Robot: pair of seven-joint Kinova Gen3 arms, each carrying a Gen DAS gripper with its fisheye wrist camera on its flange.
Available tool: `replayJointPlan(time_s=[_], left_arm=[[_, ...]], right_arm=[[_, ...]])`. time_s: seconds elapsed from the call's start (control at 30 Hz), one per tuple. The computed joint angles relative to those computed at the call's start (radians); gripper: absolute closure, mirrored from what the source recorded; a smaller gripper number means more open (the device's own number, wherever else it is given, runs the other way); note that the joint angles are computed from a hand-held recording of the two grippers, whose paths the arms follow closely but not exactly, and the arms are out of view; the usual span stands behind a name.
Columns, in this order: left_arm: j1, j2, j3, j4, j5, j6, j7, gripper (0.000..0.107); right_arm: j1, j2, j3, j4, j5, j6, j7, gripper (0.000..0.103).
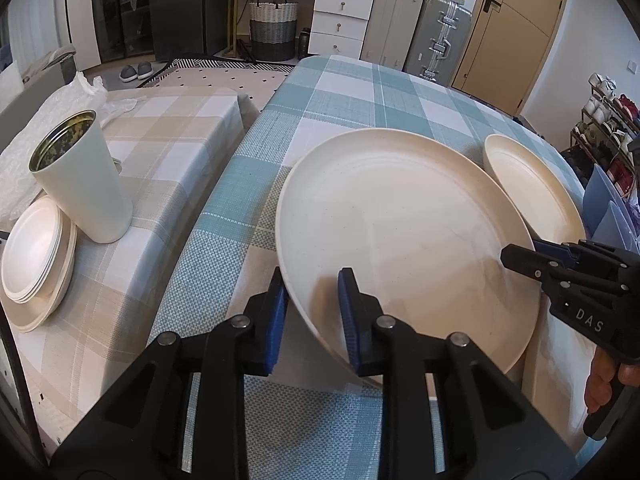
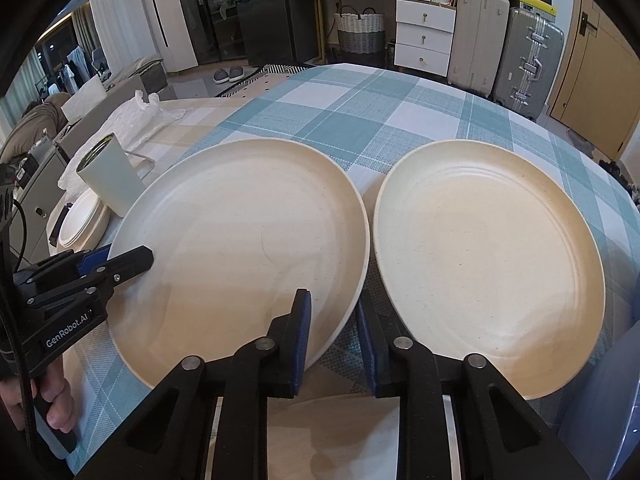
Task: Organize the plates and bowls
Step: 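Close the left tool on the plate rim while the right tool grips the opposite rim, then lift the cream plate with both tools and carry it toward the other cream plate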
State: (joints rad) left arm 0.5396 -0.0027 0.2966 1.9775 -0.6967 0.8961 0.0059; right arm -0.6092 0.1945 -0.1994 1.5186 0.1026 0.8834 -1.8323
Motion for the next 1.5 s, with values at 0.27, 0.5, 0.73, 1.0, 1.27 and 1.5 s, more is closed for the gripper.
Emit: replayJointPlan(time_s=[0.27, 0.5, 0.73, 1.0, 1.27, 1.5], left_arm=[[0.003, 0.003, 0.001, -0.004, -0.002, 0.015, 0.004, 0.086], [0.016, -0.003, 0.012, -0.01, -0.021, 0.046, 0.026, 0.086], [0.025, -0.015, 0.027, -0.018, -0.036, 0.074, 0.04, 0.086], [0.05, -0.027, 0.058, -0.056, -0.063, 0.145, 0.05, 0.086], [0.096, -0.016, 0.089, -0.111, -0.091, 0.218, 0.063, 0.085], [0.144, -0.006, 0.097, -0.152, -0.117, 0.256, 0.07, 0.085]], right_arm=[[0.001, -0.005, 0.0, 0.005, 0.0, -0.007, -0.004, 0.082], [-0.009, -0.012, -0.002, 0.005, 0.017, -0.008, -0.015, 0.082], [-0.016, -0.031, -0.005, 0.007, 0.04, -0.01, -0.031, 0.082], [-0.018, -0.072, -0.014, 0.02, 0.067, -0.016, -0.058, 0.082], [-0.009, -0.134, -0.031, 0.051, 0.094, -0.013, -0.101, 0.082], [0.025, -0.192, -0.044, 0.071, 0.074, 0.0, -0.111, 0.082]])
